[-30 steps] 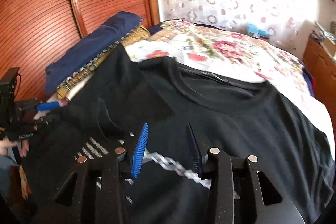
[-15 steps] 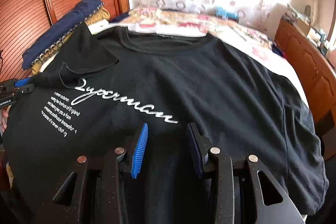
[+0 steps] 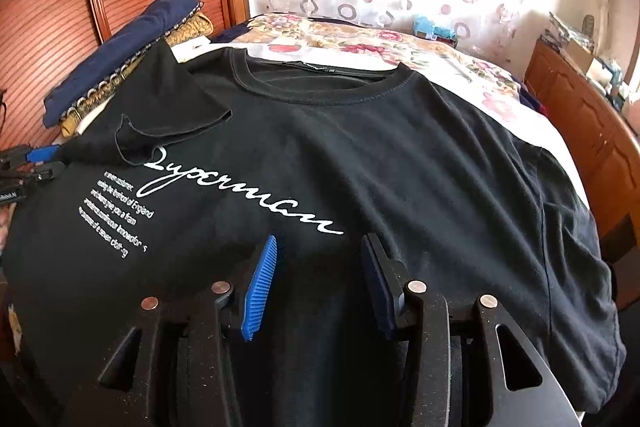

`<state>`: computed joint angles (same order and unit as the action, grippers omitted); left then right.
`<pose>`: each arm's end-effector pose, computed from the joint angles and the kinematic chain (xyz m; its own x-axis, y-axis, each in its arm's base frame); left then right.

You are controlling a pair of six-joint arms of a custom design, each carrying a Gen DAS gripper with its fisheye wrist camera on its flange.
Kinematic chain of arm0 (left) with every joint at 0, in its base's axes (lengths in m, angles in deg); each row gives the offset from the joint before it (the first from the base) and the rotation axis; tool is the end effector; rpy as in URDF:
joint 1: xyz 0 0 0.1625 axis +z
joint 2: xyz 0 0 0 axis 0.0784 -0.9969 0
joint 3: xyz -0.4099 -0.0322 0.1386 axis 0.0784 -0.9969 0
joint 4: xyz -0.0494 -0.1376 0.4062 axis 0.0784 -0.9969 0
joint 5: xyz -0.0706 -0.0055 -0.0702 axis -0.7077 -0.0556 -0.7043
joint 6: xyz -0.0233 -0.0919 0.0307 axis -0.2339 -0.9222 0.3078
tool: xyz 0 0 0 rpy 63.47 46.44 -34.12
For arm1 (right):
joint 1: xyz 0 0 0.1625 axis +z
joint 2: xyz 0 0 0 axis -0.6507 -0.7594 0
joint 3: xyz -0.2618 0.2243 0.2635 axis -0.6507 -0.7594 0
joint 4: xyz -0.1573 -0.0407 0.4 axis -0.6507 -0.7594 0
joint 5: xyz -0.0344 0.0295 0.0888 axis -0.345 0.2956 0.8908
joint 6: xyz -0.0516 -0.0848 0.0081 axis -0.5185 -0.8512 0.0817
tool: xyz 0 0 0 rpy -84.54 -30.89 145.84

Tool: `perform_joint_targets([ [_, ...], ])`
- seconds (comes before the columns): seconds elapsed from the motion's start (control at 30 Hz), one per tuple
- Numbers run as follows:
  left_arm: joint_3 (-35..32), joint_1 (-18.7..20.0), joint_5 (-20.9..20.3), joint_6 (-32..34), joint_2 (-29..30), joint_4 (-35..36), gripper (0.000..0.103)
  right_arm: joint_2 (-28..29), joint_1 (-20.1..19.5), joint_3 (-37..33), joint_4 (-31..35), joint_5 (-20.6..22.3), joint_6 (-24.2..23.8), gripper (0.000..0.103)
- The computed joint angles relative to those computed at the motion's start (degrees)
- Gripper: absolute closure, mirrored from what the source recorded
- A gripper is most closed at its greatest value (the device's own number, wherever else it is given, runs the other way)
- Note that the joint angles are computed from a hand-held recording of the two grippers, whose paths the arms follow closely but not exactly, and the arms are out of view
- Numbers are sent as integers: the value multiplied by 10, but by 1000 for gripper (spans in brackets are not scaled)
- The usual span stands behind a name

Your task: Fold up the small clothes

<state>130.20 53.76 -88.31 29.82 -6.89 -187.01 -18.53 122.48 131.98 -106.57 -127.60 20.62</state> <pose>-0.2797 -0.7924 0.0249 -0.5802 0.6218 -0.5261 0.7784 0.6134 -0.1335 -0.0123 -0.7076 0.3107 -0.7072 0.0679 0.7037 -0.4349 0.7429 -0.5088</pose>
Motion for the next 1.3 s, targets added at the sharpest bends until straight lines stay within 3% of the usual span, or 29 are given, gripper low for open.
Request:
perform_joint_targets([
  [0.13,-3,-3,7,-16,-8,38,49,-3,-1,1,3,3,0,56],
  [0.3,33,-24,6,19,-23,-27,49,-2,0,0,2,0,-3,56],
  [0.37,28,-30,-24,22,-24,-29,49,-1,0,-1,3,0,-2,56],
  [0.47,-13,-32,-62,13,-5,11,49,0,0,-1,1,-2,-5,56],
  [0.7,-184,-25,-93,-18,95,150,49,0,0,-1,1,-2,-6,55],
  [0.83,-240,-26,-75,-21,131,191,49,0,0,-1,1,-2,-6,55],
  [1.07,-252,-22,-78,-9,139,210,68,0,0,-1,1,-1,-6,55],
  [1.23,-193,-25,-97,31,110,154,92,0,0,-1,1,-1,-6,55],
  [1.3,-170,-28,-106,39,97,137,93,-1,0,0,2,1,-5,55],
])
